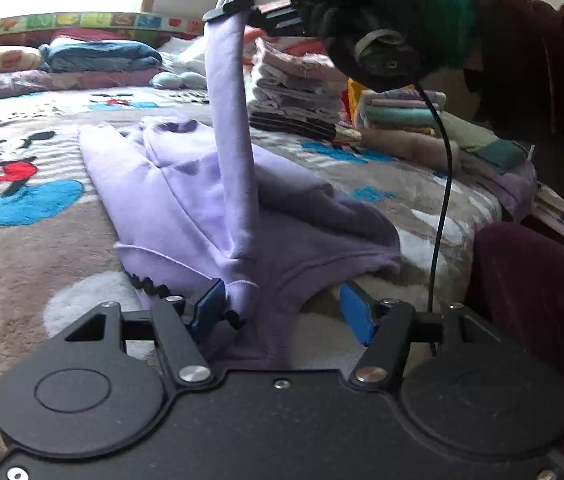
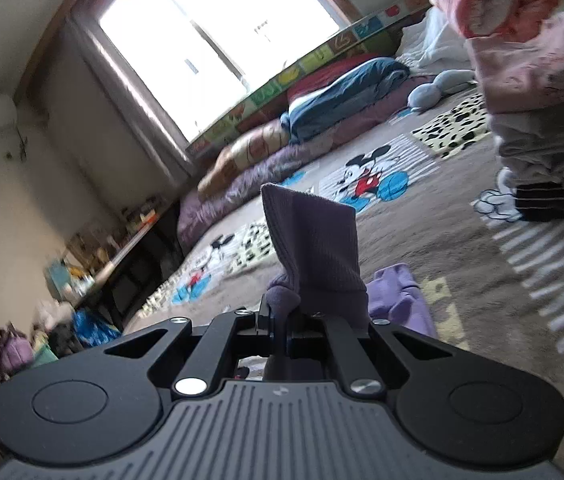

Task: Fold clothes
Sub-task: 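Lift the sleeve with the right gripper while the left gripper grasps the sweatshirt body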

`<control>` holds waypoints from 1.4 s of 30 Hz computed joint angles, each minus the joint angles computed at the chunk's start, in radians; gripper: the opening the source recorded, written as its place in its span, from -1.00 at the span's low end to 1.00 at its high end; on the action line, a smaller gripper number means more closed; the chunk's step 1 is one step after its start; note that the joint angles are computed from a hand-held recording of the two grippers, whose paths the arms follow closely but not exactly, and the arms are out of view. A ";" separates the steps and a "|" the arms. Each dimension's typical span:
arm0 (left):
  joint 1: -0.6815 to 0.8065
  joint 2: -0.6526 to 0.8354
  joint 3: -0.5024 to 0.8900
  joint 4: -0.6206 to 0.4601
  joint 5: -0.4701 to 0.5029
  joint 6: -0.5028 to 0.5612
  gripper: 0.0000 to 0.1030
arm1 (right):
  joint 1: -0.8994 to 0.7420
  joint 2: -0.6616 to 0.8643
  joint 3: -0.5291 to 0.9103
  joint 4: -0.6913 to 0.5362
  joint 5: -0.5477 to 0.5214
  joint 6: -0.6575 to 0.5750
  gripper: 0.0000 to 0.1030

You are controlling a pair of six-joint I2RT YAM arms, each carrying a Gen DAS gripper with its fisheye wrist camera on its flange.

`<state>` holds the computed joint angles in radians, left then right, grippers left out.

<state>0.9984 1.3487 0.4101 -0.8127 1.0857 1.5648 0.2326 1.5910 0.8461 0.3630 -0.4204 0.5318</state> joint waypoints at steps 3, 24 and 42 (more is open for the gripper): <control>-0.004 -0.047 -0.039 0.072 0.009 -0.079 -0.03 | 0.054 0.038 0.085 -0.078 0.049 -0.035 -0.86; 0.088 0.301 0.193 -0.150 0.015 -0.144 -0.69 | 0.211 0.271 0.400 -0.271 0.206 -0.108 -0.86; 0.132 0.717 0.464 -0.487 0.013 -0.122 -0.70 | 0.277 0.604 0.818 -0.589 0.299 -0.218 -0.86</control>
<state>1.1306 2.0654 0.8740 -1.2998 1.0989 1.4430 0.5097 2.1947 1.6643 -0.2263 -0.1216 0.3134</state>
